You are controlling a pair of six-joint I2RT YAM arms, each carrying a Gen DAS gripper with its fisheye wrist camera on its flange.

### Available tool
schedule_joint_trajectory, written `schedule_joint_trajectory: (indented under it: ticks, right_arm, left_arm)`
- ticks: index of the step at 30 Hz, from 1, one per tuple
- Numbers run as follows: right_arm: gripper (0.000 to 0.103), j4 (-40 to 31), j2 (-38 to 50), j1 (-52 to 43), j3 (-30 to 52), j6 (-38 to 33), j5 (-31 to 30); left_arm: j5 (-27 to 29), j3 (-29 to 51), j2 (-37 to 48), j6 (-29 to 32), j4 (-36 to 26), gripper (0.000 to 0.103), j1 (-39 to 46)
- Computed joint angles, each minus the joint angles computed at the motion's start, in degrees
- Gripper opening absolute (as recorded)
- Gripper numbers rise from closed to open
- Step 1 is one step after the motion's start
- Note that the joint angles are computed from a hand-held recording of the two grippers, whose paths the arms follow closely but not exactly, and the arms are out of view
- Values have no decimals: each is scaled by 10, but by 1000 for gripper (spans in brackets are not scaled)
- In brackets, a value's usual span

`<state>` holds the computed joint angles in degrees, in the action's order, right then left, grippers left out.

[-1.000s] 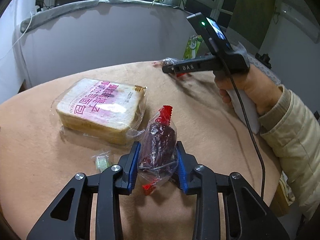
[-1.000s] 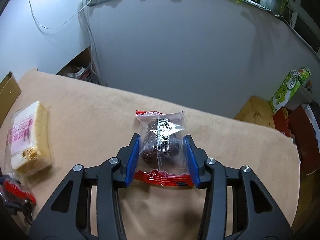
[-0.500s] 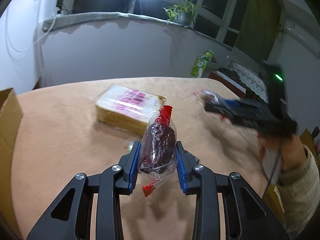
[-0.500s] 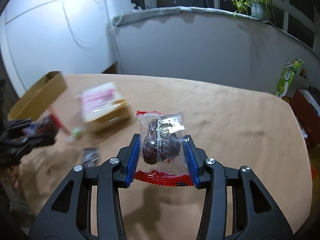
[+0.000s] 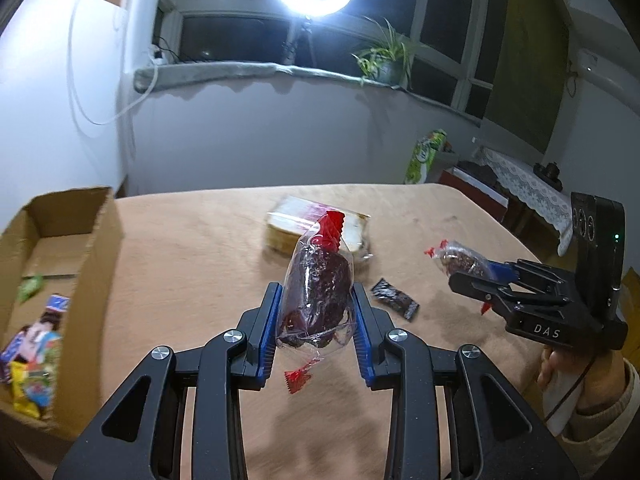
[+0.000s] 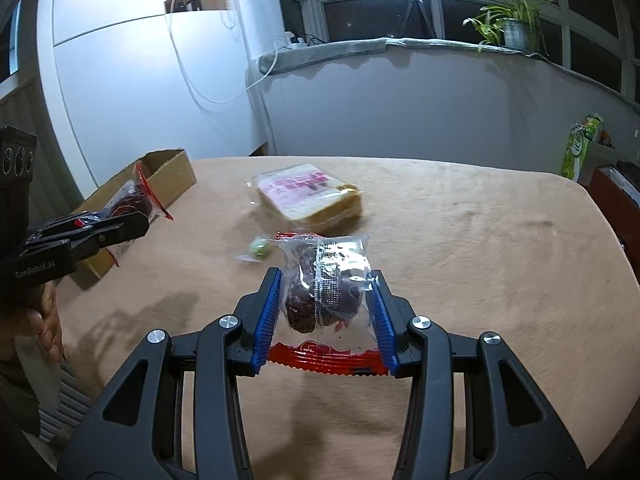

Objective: Organize snacks
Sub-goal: 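Carry both dried fruit bags over the cardboard box and release them inside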

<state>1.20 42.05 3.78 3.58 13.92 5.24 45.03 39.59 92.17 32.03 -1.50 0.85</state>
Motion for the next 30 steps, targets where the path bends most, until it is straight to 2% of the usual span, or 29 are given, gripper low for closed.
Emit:
schedule_joint_trajectory:
  ticks: [8,14,30]
  right_arm:
    - [45,18,73,125,54,37,89]
    - [45,43,155,191,104,48,127]
    - [45,81,345,278,257,25,142]
  left_arm:
    - [29,12,1,20,-8,31,73]
    - [49,30,14,35,-15,31,121]
    - [79,63,25,53,-10,31,225]
